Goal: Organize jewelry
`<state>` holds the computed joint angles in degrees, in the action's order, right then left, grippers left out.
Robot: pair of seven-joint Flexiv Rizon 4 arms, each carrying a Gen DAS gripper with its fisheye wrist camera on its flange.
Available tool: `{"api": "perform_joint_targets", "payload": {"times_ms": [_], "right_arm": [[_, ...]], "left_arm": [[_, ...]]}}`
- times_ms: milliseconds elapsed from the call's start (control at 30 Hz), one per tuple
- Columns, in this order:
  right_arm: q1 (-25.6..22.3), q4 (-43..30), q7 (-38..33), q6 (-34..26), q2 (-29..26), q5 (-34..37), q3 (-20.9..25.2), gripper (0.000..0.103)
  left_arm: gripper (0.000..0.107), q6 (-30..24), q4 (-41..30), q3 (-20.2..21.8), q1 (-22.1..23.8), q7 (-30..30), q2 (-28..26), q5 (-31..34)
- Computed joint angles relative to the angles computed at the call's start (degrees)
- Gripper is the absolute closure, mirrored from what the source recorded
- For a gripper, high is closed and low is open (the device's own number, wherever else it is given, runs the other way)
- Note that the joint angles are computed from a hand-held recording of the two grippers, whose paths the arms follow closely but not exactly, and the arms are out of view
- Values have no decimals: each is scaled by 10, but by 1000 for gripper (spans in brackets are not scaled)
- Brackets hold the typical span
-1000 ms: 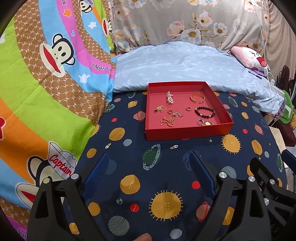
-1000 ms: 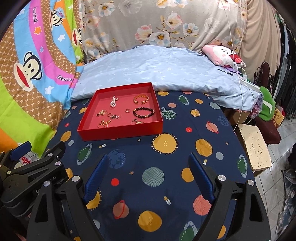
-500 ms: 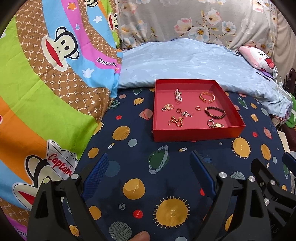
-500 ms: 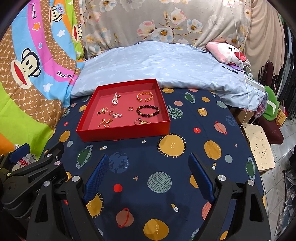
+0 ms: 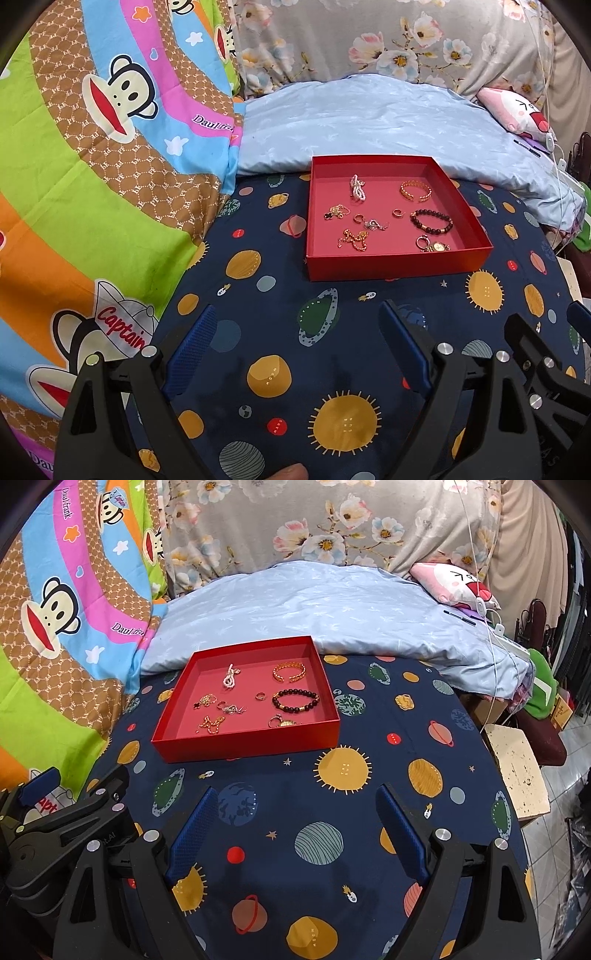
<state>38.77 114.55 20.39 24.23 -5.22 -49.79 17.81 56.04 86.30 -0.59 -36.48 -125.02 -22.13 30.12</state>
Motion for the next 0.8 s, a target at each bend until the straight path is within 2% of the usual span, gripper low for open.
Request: {"api": "perform_joint_targets", "payload": {"times_ms": [800], "right_arm": [[0,0,0,-1,0,0,0,17]], "left_arm": [[20,4,0,1,1,4,0,2]]}}
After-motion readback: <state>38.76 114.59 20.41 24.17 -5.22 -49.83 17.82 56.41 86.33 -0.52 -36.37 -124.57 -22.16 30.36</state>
